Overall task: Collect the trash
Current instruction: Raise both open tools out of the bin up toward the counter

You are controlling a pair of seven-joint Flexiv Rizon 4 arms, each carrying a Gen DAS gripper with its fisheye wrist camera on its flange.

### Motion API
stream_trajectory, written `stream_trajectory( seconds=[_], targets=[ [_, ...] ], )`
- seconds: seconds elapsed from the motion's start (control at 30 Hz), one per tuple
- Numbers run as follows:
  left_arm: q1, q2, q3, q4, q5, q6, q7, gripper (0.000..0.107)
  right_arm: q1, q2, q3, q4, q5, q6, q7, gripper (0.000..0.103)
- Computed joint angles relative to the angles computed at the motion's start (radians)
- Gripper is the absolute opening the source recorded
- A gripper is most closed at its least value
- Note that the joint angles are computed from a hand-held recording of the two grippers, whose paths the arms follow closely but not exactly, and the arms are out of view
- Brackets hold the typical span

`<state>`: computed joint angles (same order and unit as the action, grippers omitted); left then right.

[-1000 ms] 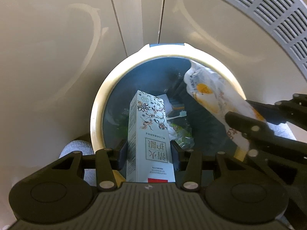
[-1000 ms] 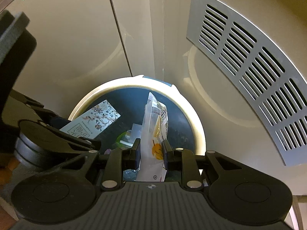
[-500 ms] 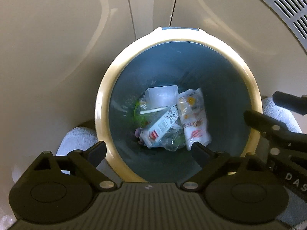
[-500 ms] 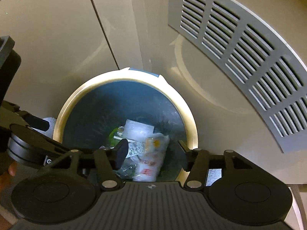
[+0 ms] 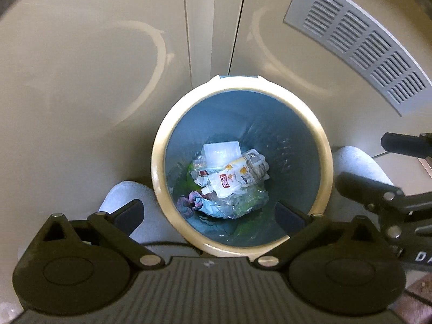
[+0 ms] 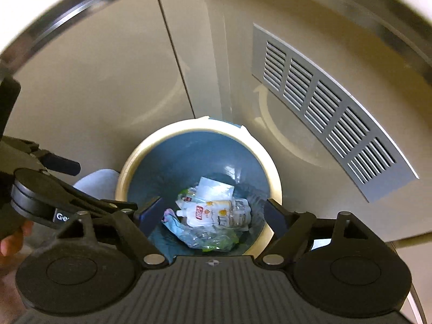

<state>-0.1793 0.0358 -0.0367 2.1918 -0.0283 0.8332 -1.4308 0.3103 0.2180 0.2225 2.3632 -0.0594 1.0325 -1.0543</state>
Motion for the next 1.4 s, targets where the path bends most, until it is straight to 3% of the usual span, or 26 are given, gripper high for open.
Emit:
stream_trajectory(
  seconds=[0.2, 0.4, 0.97, 1.27, 1.4],
  targets=[
    [-0.011, 0.092, 0.001, 0.075, 0.042, 0.079, -0.008, 0.103, -0.031, 0.108, 0.053, 0.076, -0.110, 0.054, 0.095, 0.088],
    [-0.001, 0.159, 0.000, 0.115, 0.063, 0.137, -0.050, 0.103, -0.029, 0.196, 0.069, 0.136, -0.180, 0.112, 0.096, 0.091],
    [0.001, 0.232, -0.013, 0.147, 0.082, 0.188, 0.012, 0.103, -0.035, 0.242, 0.077, 0.155, -0.231, 0.107, 0.146, 0.094],
    [0.012, 0.285, -0.025, 0.168, 0.140, 0.302, 0.031, 0.103, -0.070, 0.287, 0.091, 0.176, -0.280, 0.137, 0.178, 0.094],
    [-0.006, 0.303, -0.017, 0.167, 0.112, 0.334, 0.072, 0.103, -0.084, 0.317, 0.091, 0.177, -0.303, 0.146, 0.173, 0.094]
  ],
)
